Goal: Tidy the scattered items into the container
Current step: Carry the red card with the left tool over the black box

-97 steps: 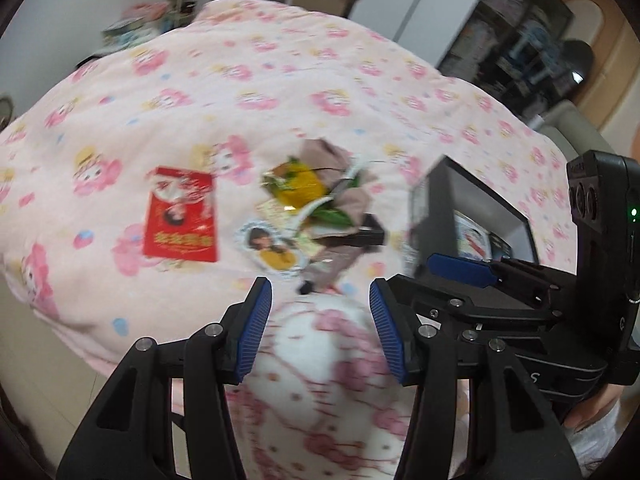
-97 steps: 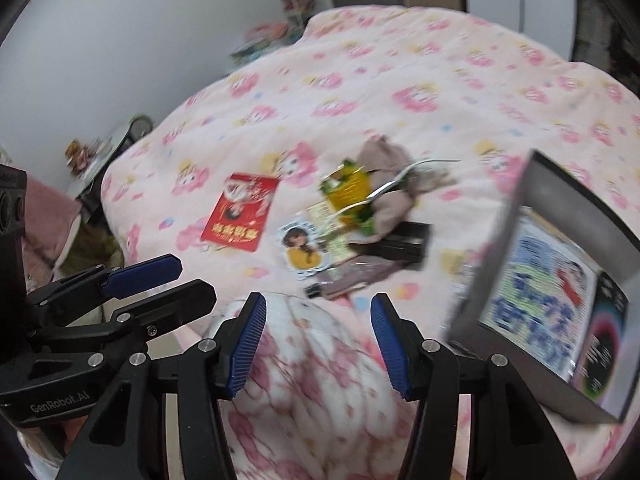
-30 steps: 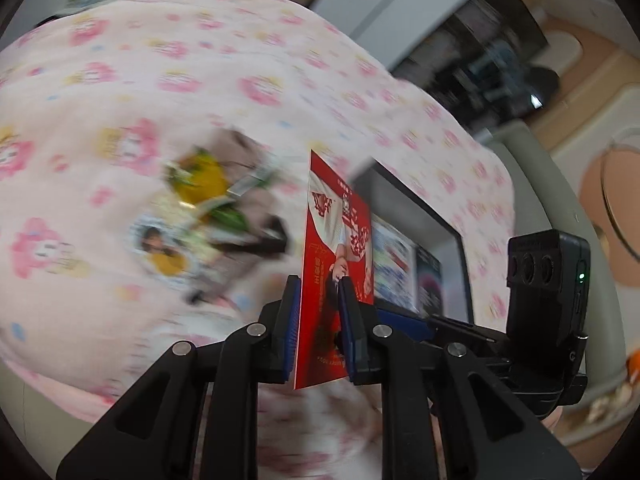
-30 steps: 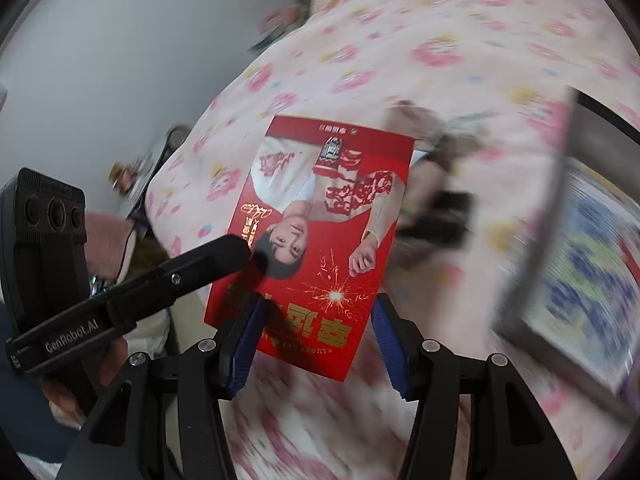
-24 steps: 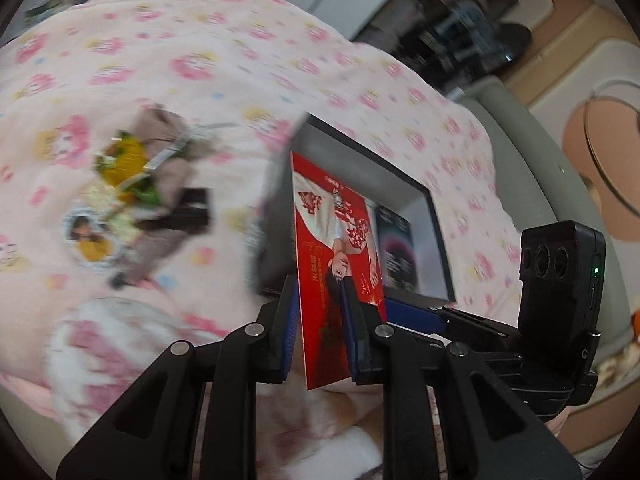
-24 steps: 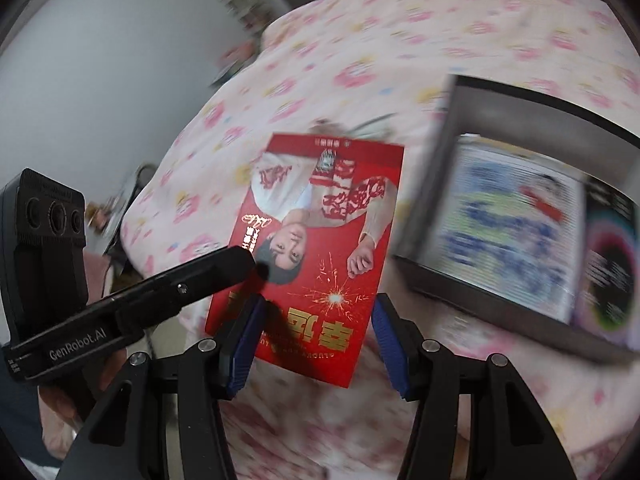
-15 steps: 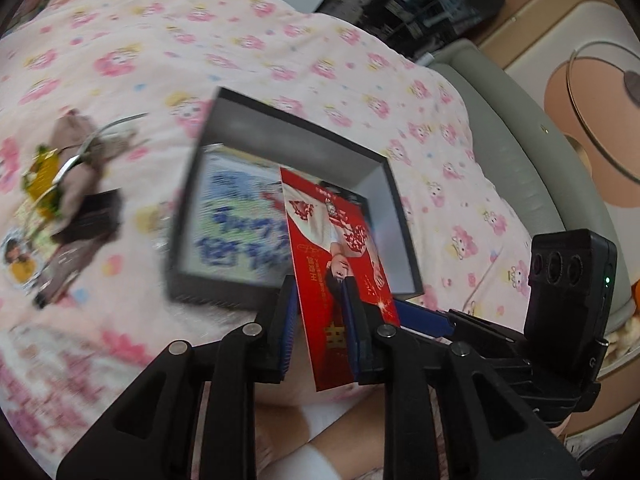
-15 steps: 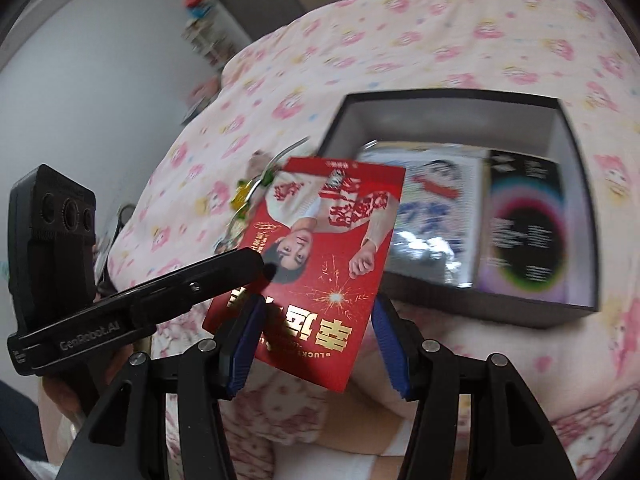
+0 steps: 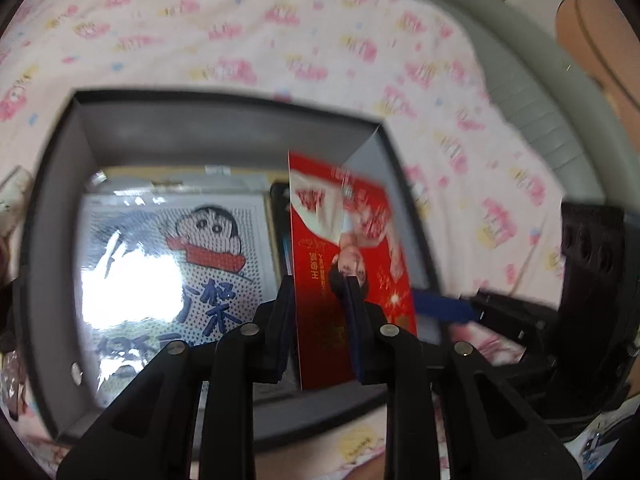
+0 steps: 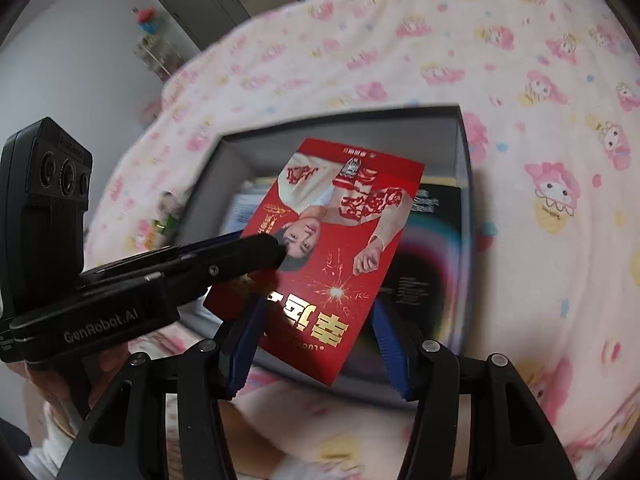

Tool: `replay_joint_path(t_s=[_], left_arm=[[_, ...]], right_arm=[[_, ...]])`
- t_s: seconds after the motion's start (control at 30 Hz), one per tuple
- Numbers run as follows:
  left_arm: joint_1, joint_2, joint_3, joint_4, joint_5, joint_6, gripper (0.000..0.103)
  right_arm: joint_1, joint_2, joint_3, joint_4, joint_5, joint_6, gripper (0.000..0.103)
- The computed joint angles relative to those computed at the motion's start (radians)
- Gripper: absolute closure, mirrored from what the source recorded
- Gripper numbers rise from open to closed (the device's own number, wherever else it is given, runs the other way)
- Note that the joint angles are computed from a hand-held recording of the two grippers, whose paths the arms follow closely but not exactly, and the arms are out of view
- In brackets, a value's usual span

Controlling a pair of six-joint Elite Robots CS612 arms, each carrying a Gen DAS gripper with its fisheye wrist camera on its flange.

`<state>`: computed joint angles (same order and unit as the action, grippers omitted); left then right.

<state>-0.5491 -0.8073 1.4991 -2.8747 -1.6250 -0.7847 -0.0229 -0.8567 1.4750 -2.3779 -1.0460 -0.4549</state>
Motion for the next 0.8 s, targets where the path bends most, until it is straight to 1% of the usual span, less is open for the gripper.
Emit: replay_joint_path(t_s=[0.03,0.1,0.17,0.27,0.4,0.43,0.47,0.57,0.6,0.67,0.7,0.8], left_arm=[[0.003,0.009,-0.013,0.028,-0.009,0.007,0.08],[0.003,0.017,-0.027,0.063,-0.002,0.016,0.079],[0.006,0.022,-0.031,0.071,-0.007,0.022,0.077],[0.014,0.033,-0.041,0.08,-0.029,0.014,0.077],[0.019,0.043,-0.055,0.101,-0.044,0.012,0.075],[0.022,0.045,-0.054,0.097,-0.061,0.009,0.076],[0.024,0.047,-0.055,0.099,-0.069,0.007,0.076],[0.022,0.049,-0.06,0.151,-0.049,0.033,0.077],[0.024,0.051,-0.06,0.163,-0.056,0.041,0.077],[0.028,0.051,-0.053,0.148,-0.081,0.044,0.077],[0.029,0.048,-0.05,0.143,-0.079,0.04,0.077],[0.032,0.042,-0.047,0.118,-0.062,0.023,0.077]], right_arm=[[0.004,0.013,-0.019,0.018,-0.021,-0.005,0.051],[0.016,0.032,-0.042,0.035,-0.061,-0.027,0.051],[0.022,0.041,-0.048,0.032,-0.073,-0.041,0.051],[0.034,0.046,-0.056,0.017,-0.113,-0.063,0.051],[0.051,0.057,-0.087,0.052,-0.177,-0.1,0.051],[0.053,0.058,-0.089,0.053,-0.189,-0.115,0.051],[0.05,0.057,-0.085,0.047,-0.188,-0.125,0.051],[0.026,0.028,-0.019,-0.093,-0.155,-0.094,0.051],[0.019,0.02,-0.008,-0.119,-0.153,-0.075,0.051],[0.01,0.012,-0.003,-0.15,-0.152,-0.044,0.051],[0.008,0.009,-0.003,-0.166,-0.147,-0.033,0.051],[0.006,0.017,-0.036,-0.137,-0.097,-0.016,0.051]])
